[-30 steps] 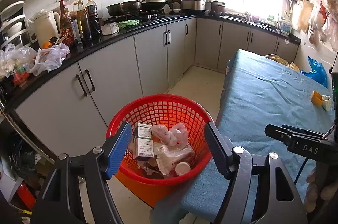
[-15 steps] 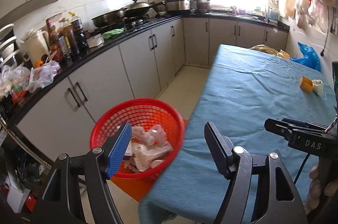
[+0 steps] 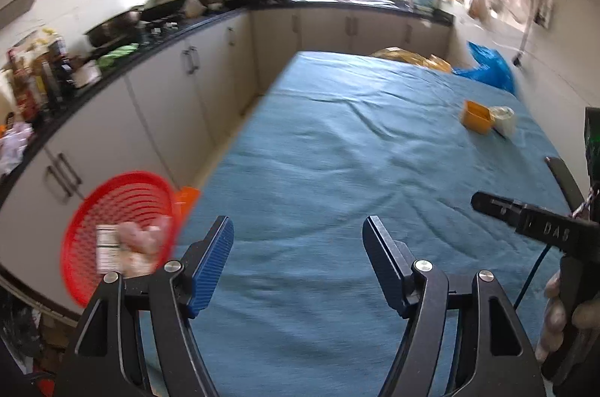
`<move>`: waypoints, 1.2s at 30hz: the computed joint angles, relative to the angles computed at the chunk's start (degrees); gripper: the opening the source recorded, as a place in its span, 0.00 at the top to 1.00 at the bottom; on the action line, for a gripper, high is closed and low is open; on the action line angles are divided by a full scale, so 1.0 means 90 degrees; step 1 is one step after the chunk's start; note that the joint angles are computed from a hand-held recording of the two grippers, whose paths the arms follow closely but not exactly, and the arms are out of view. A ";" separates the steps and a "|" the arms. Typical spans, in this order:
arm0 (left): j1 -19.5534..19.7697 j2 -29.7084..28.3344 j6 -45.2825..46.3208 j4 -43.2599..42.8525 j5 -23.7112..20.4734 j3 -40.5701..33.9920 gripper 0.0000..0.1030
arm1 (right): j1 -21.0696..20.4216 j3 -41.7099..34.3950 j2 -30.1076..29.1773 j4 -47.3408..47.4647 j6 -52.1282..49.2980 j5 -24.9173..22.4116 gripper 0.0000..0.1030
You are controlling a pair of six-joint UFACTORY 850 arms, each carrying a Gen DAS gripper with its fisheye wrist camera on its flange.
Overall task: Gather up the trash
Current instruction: 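Move both open tools back over the table, then grasp the orange container with the left tool while the right tool grasps the white cloth pouch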
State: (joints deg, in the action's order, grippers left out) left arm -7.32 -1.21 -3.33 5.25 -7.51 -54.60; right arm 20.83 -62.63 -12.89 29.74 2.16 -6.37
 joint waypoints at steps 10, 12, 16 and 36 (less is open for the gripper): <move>-0.0631 -0.0780 0.2003 -0.1934 -0.0569 -0.0952 0.32 | -0.1049 0.0255 0.0261 -0.4489 0.4217 -0.0349 0.34; -0.0742 -0.1051 0.1947 -0.1904 -0.0709 -0.1342 0.32 | -0.1248 0.0142 0.0186 -0.5352 0.5007 -0.0431 0.34; -0.0852 -0.1802 0.2846 -0.2994 -0.1367 -0.2368 0.32 | -0.1448 -0.0225 -0.0081 -0.7547 0.6958 -0.0739 0.34; -0.1560 -0.6206 0.1695 -0.2533 -0.3885 -0.8426 0.35 | -0.2093 -0.1807 -0.1591 -0.4507 0.4133 -0.0147 0.32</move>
